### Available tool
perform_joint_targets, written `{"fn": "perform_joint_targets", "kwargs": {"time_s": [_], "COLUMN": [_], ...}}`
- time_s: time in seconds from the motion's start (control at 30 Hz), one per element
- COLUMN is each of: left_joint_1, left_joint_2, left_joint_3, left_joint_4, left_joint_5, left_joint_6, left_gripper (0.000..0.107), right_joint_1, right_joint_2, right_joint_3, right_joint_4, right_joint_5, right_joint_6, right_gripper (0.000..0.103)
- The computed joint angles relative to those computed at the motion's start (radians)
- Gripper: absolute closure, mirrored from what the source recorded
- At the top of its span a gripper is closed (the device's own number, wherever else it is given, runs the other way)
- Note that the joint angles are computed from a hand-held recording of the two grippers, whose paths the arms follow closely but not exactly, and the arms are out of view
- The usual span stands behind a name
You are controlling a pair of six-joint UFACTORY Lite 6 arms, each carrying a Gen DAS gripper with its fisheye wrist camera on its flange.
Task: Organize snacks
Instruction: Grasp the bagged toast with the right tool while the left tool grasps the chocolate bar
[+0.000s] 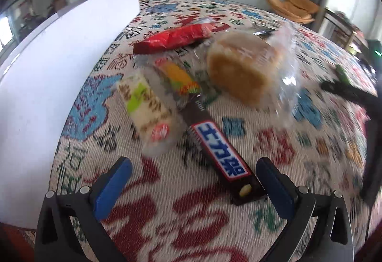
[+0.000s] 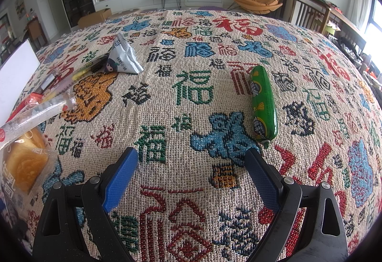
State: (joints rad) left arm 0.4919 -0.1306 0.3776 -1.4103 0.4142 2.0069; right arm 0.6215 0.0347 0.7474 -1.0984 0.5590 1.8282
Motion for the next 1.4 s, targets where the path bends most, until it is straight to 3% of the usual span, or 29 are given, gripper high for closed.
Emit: {"fn": "perform_joint_targets", "kwargs": {"time_s": [0.13, 0.23, 0.33, 0.43, 0.5, 0.6, 0.73, 0.87, 0.9, 0.97, 1.03, 1.13, 1.23, 1.27, 1.33, 1.4], "left_joint_1": [0.112, 0.053, 0.070, 0.127, 0.156, 0.234, 0.331, 0.413, 0.431, 0.442, 0.435, 0.439, 0.400, 0.337, 0.161, -0.008], "left_joint_2": [0.017, -0.023, -0.010, 0.011, 0.037, 0.103, 0.223, 0.305, 0.328, 0.357, 0.348, 0.287, 0.160, 0.106, -0.007, -0.085], "left_joint_3": [-0.002, -0.048, -0.036, -0.015, 0.021, 0.116, 0.248, 0.334, 0.355, 0.385, 0.382, 0.339, 0.238, 0.194, 0.116, 0.051], "left_joint_4": [0.052, -0.048, -0.015, 0.063, 0.142, 0.302, 0.407, 0.453, 0.462, 0.470, 0.475, 0.495, 0.501, 0.494, 0.488, 0.454], "left_joint_5": [0.109, 0.034, 0.060, 0.120, 0.158, 0.272, 0.412, 0.499, 0.527, 0.558, 0.562, 0.568, 0.561, 0.519, 0.365, 0.172], "left_joint_6": [0.095, 0.188, 0.181, 0.188, 0.129, -0.039, -0.164, -0.216, -0.227, -0.255, -0.268, -0.256, -0.263, -0.287, -0.393, -0.476], "left_gripper": [0.004, 0.004, 0.004, 0.004, 0.004, 0.004, 0.004, 0.004, 0.004, 0.004, 0.004, 0.005, 0.005, 0.007, 0.033, 0.039], "right_joint_1": [0.002, 0.002, -0.011, -0.054, 0.009, 0.131, 0.146, 0.157, 0.171, 0.201, 0.244, 0.337, 0.470, 0.521, 0.590, 0.573], "right_joint_2": [0.003, 0.011, 0.002, -0.083, -0.119, -0.010, 0.261, 0.386, 0.386, 0.385, 0.322, 0.127, -0.108, -0.174, -0.296, -0.399], "right_joint_3": [0.003, 0.012, 0.025, 0.027, 0.061, 0.230, 0.542, 0.678, 0.688, 0.680, 0.592, 0.353, 0.123, 0.056, -0.063, -0.122], "right_joint_4": [0.001, 0.007, 0.068, 0.307, 0.420, 0.596, 0.826, 0.839, 0.829, 0.791, 0.772, 0.614, 0.450, 0.398, 0.350, 0.387], "right_joint_5": [0.004, 0.013, 0.015, -0.150, -0.217, -0.188, -0.080, -0.052, -0.035, -0.009, -0.024, -0.024, 0.118, 0.166, 0.214, 0.211], "right_joint_6": [0.000, -0.006, -0.044, -0.335, -0.544, -0.858, -1.200, -1.201, -1.179, -1.161, -1.124, -0.848, -0.534, -0.429, -0.269, -0.275], "right_gripper": [0.009, 0.010, 0.010, 0.013, 0.012, 0.012, 0.012, 0.015, 0.027, 0.030, 0.031, 0.030, 0.029, 0.028, 0.028, 0.028]}}
